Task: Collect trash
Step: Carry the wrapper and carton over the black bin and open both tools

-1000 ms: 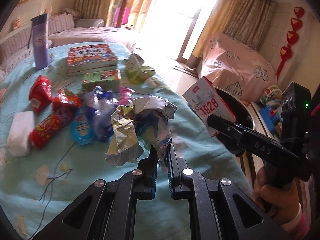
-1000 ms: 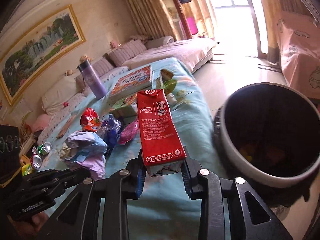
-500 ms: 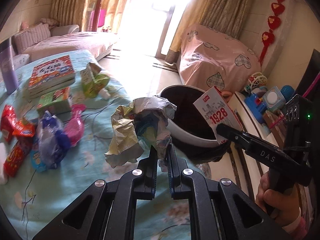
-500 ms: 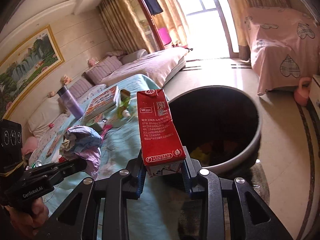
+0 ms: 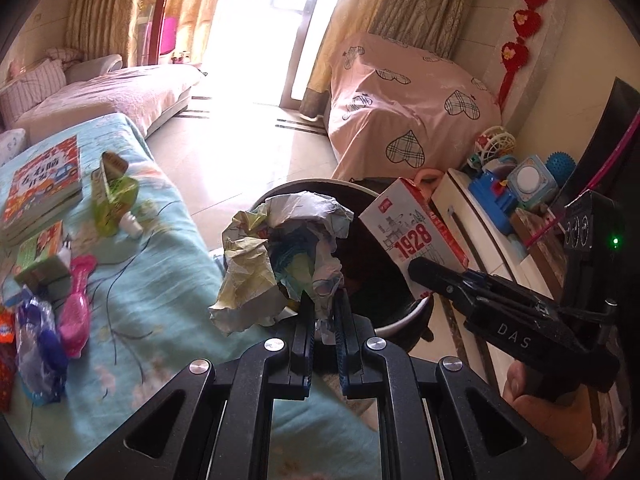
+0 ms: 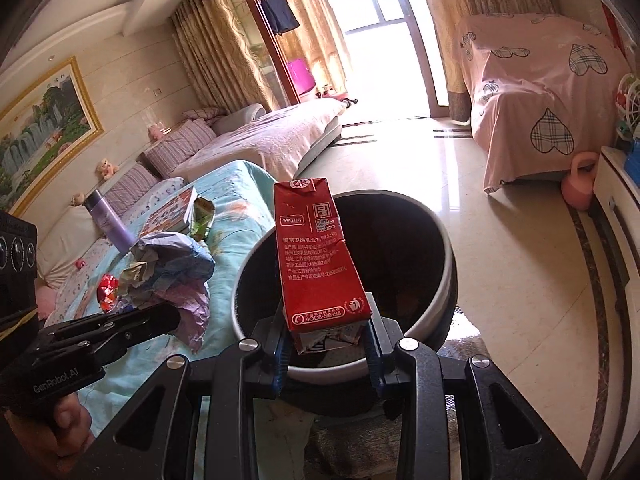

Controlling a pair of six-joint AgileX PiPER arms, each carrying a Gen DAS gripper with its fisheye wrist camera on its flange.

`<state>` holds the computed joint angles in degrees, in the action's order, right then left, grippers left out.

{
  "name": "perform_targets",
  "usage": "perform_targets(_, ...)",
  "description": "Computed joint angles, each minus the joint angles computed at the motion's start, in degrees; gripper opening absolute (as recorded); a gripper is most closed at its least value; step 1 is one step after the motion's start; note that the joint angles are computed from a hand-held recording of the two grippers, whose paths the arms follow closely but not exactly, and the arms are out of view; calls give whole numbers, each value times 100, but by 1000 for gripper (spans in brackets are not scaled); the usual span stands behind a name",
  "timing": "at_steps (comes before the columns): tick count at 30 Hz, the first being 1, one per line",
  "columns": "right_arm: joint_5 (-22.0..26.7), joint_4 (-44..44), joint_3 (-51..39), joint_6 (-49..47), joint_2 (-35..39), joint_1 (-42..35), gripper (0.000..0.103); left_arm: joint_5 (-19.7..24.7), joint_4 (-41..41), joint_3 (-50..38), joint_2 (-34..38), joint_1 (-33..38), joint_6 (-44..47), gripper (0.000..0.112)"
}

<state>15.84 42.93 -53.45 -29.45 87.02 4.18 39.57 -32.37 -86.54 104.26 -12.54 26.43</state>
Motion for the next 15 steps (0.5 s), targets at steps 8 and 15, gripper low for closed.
perform_targets(8,217,-516,-472,428,374,-144,32,295,467,-1215,886,-268,-549,8)
perform_targets(15,299,-945,-742,775,642,-177,32,562,838,-1907,1409,-458,-1006,17)
